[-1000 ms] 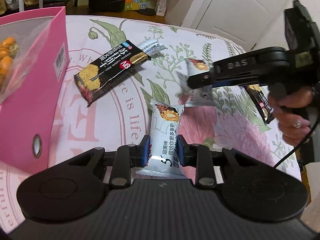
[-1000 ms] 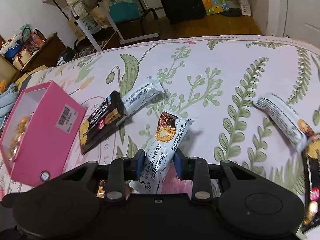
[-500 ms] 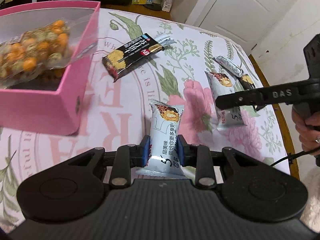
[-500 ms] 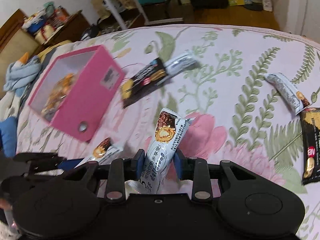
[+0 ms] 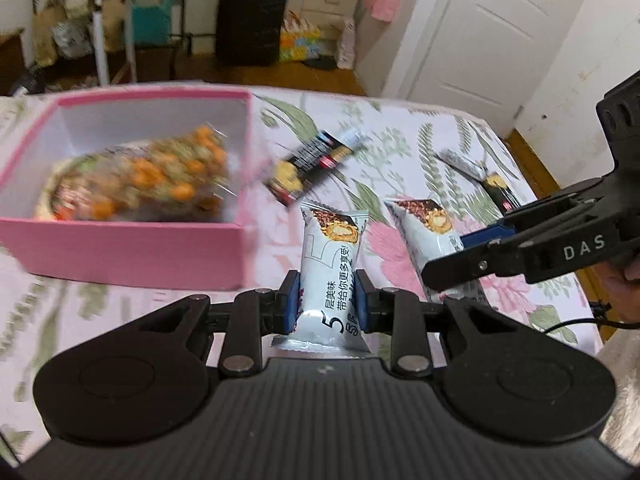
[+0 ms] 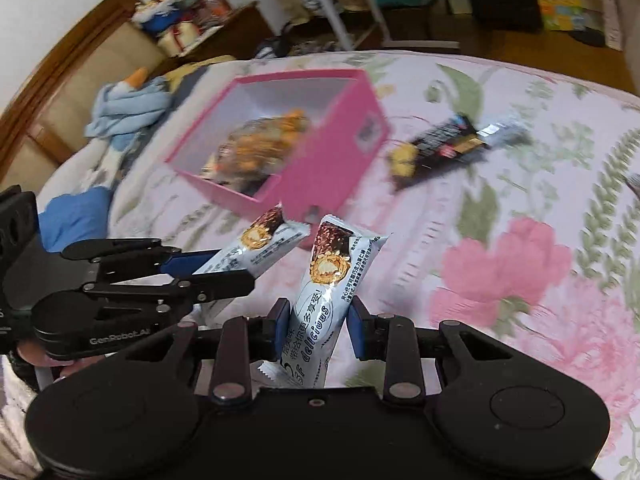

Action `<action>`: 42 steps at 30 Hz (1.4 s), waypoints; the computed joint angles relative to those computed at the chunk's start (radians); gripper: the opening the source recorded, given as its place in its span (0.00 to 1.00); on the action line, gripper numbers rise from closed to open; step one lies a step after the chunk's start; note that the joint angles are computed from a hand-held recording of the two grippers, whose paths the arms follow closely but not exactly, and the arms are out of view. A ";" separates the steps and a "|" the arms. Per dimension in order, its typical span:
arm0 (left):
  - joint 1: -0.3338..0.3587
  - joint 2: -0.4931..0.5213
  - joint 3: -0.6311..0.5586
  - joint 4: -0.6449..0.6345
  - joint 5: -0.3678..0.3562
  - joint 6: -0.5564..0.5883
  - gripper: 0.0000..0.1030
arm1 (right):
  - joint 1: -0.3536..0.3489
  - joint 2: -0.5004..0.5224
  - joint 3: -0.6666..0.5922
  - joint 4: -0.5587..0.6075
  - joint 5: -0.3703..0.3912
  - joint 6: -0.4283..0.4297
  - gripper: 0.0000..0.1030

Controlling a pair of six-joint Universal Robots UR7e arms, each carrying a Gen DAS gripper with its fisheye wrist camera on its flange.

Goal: Organize snacks
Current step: 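Carry both white wafer bars over the pink box, then open both tools to drop the wafer bars into the box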

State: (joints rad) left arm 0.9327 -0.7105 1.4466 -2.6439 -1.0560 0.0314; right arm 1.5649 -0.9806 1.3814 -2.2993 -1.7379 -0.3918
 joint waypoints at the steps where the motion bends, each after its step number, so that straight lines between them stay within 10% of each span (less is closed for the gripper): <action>1: -0.002 -0.010 0.001 -0.004 0.015 0.004 0.26 | 0.009 0.008 -0.014 0.013 0.009 0.005 0.35; 27: 0.158 0.155 -0.449 0.085 0.182 0.070 0.33 | 0.143 0.556 -0.681 0.084 -0.077 0.038 0.40; 42: 0.087 0.042 -0.263 0.052 0.130 0.120 0.57 | 0.101 0.212 -0.328 0.003 -0.045 -0.035 0.48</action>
